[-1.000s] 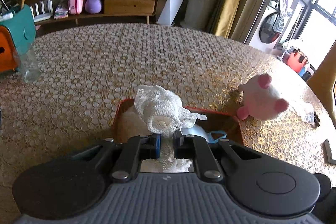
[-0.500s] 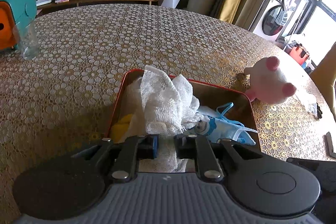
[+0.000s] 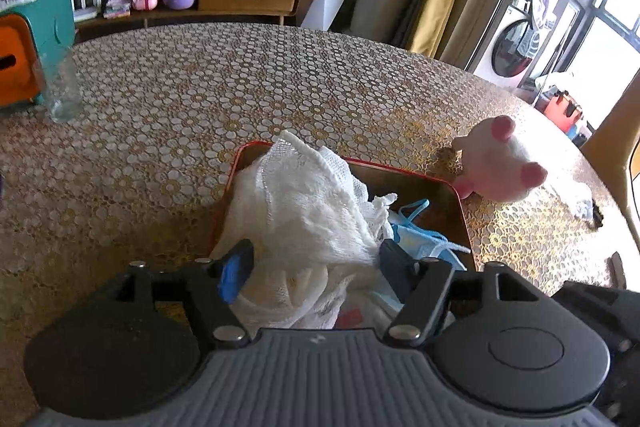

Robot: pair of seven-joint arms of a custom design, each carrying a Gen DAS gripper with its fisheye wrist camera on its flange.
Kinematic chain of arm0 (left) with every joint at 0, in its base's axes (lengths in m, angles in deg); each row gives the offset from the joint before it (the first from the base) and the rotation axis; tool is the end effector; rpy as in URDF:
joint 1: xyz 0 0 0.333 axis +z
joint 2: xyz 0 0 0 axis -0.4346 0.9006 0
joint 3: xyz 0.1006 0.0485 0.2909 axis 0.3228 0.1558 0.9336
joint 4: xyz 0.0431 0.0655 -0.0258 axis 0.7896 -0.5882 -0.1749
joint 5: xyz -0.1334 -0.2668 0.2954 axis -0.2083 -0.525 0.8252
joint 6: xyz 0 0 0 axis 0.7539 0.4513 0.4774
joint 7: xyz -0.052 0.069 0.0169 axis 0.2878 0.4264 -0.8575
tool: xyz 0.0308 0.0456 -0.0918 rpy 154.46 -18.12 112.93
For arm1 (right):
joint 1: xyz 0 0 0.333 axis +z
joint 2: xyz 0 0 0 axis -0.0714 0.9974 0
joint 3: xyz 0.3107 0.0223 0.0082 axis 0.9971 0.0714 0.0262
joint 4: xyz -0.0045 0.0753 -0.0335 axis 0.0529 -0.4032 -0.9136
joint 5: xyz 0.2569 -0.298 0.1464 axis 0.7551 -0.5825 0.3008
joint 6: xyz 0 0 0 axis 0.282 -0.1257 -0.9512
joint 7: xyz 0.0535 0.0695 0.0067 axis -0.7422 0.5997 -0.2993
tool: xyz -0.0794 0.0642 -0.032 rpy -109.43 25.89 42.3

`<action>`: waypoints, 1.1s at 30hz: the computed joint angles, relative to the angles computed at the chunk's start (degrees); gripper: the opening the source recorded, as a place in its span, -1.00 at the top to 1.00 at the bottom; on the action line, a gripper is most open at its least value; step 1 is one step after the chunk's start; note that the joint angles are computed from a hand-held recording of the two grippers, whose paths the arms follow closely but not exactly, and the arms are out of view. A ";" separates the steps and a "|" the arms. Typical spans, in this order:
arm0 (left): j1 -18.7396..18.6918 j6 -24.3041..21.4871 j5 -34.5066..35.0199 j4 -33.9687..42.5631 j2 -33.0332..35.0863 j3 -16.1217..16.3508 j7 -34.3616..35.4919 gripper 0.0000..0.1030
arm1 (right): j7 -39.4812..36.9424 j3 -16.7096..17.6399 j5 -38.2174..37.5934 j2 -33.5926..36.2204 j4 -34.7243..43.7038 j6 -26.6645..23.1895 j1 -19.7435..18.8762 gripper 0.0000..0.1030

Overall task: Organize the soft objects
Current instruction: 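Lower into the tin box and open both grippers to release the items, then withdraw both grippers from the tin box toward the clear bag and hair tie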

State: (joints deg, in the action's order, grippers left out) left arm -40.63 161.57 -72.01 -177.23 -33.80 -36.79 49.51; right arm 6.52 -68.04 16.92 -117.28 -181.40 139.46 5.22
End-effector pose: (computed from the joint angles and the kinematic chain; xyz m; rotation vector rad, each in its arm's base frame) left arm 0.5150 -0.2199 0.5476 -1.8804 1.8963 -0.8939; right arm 0.4665 0.0582 0.5486 -2.1342 1.0862 -0.3429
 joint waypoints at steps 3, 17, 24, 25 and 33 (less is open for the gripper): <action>0.35 -0.35 2.29 -0.99 -1.81 -0.57 -0.74 -0.46 | -0.46 -0.86 1.02 -1.39 -0.29 -0.50 0.06 -0.23; -3.00 -2.25 6.52 -3.36 -9.74 -0.69 -1.41 -0.59 | -0.48 -4.94 4.67 -10.00 -1.30 -6.21 -3.03 -0.64; -6.26 -2.91 6.30 -0.41 -8.83 -2.12 0.07 -0.60 | -0.31 -7.14 4.86 -14.14 -2.04 -8.12 -6.29 -0.80; -6.78 -2.73 5.97 0.08 -8.40 -2.25 0.26 -0.60 | -0.25 -7.26 4.77 -14.62 -2.20 -8.04 -6.85 -0.82; -10.24 -1.15 4.44 6.22 -2.43 -4.80 2.63 -0.68 | -0.20 -9.76 2.50 -15.80 -2.24 -9.15 -12.10 -0.83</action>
